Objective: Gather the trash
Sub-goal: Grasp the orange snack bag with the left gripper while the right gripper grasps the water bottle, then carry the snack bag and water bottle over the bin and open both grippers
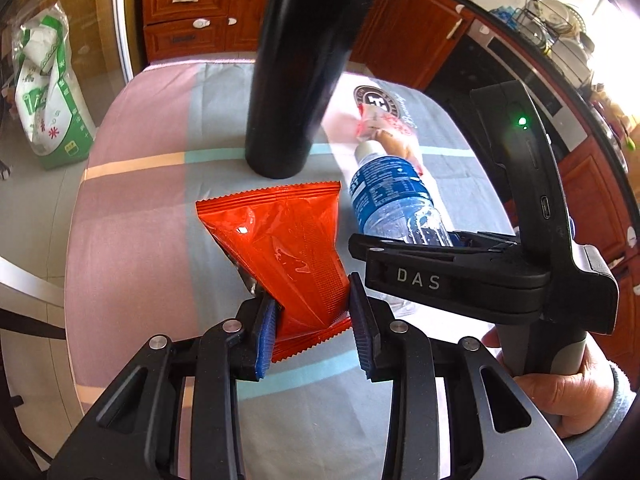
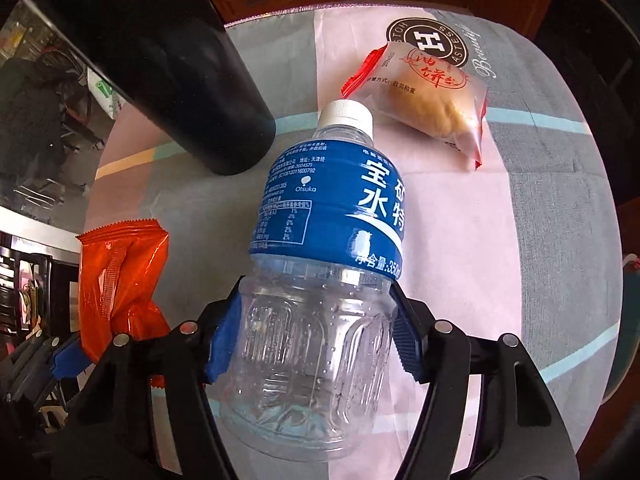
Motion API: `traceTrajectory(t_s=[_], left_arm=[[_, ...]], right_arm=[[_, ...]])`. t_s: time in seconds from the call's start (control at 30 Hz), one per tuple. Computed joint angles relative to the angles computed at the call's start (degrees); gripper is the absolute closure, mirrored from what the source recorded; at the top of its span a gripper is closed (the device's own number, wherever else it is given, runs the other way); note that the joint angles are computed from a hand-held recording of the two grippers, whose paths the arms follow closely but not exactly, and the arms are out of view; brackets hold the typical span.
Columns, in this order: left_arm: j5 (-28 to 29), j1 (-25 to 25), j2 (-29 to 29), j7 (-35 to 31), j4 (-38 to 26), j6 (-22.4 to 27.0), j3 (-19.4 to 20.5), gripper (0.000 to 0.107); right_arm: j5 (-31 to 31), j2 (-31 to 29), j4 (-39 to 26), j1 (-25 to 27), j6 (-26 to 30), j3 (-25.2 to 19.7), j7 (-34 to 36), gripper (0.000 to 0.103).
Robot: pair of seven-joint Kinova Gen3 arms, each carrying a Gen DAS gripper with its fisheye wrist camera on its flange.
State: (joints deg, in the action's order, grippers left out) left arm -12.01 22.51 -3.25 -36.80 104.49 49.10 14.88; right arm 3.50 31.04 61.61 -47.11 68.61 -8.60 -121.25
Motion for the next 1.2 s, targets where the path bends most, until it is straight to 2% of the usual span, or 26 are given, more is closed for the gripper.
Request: traceTrajectory(t_s=[0.13, 0.33, 0.6, 0.87, 1.2], left_arm=[[-3.8, 2.0, 0.5, 4.2, -2.7, 3.0, 2.5, 0.074], [-10.3, 8.0, 3.4, 10.8, -8.1, 8.2, 5.4, 0.074], [-16.2, 18.6, 10.8, 15.3, -17.7, 15.1, 4.9, 0.073], [-18.4, 27.7, 20.6, 13.4, -30.4, 21.5, 1.7, 0.073], [-15.4, 34.2, 33.8, 4.2, -48.9, 28.2, -3.0, 0.073]], right_arm=[[-0.7, -5.0, 5.7, 1.5, -2.6, -0.6, 0.3, 0.041], [-2.8, -12.8, 14.2, 6.1, -6.6, -2.0, 2.6, 0.041], [-8.0, -23.6, 26.2, 13.9, -11.8, -3.0, 8.0, 0.041], [-15.5, -30.6, 34.7, 22.6, -15.0, -0.7, 16.8, 0.041], [-26.1, -34.2, 42.1, 33.8, -15.3, 6.1, 31.4, 0.041]])
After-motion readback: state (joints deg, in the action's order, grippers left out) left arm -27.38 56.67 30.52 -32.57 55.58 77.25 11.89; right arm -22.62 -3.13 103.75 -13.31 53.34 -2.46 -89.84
